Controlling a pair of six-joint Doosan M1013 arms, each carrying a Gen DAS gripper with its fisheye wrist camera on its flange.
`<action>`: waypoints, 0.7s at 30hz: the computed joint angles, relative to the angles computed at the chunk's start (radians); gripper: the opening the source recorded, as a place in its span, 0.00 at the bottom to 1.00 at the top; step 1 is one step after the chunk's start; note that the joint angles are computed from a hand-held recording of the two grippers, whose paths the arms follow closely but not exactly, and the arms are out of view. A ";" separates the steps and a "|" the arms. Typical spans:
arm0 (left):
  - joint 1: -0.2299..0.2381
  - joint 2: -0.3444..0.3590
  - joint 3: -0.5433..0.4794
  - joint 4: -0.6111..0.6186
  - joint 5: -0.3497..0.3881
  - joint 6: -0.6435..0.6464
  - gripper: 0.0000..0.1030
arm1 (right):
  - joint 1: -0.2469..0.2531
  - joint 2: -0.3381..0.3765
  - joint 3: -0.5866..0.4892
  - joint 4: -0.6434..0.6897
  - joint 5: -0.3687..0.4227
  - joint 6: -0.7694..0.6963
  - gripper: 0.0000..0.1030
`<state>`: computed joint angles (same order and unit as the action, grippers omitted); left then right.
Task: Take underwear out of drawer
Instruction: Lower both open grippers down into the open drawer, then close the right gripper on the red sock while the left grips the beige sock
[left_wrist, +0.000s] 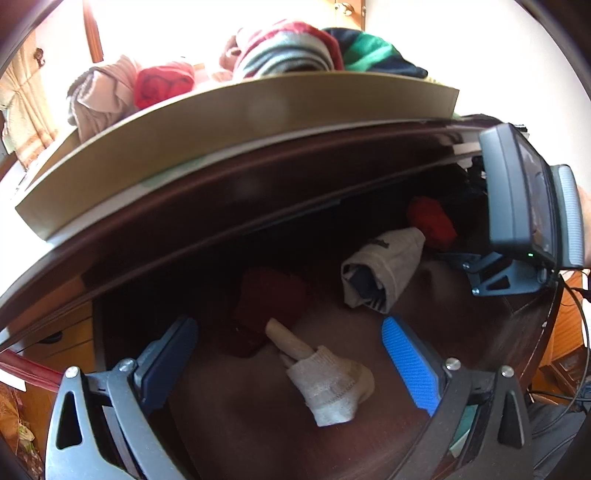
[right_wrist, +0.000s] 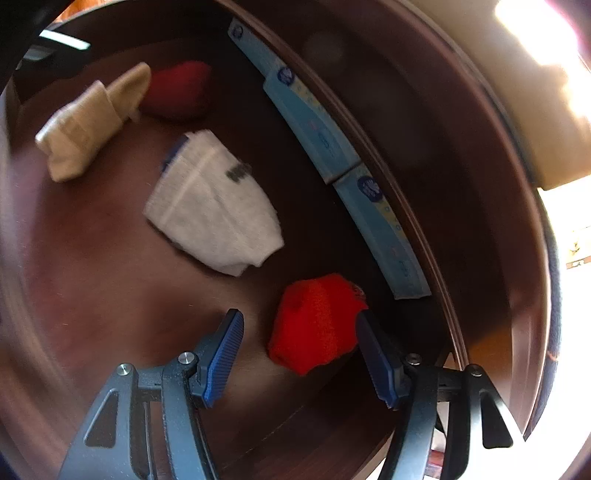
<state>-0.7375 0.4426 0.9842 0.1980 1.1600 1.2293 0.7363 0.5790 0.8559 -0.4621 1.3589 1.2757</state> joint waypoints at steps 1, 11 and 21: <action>0.004 0.006 -0.009 -0.024 0.012 0.019 0.99 | 0.000 0.004 -0.003 -0.009 0.007 -0.001 0.63; 0.001 0.044 -0.059 -0.084 0.091 0.125 0.99 | -0.047 0.059 -0.080 0.090 0.075 -0.018 0.47; 0.015 0.066 -0.090 -0.137 0.116 0.155 0.99 | -0.113 0.038 -0.070 0.327 0.093 0.004 0.34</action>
<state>-0.7224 0.5088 0.8943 0.0609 1.2764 1.3845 0.6229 0.6171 0.7855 -0.1347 1.4520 1.2796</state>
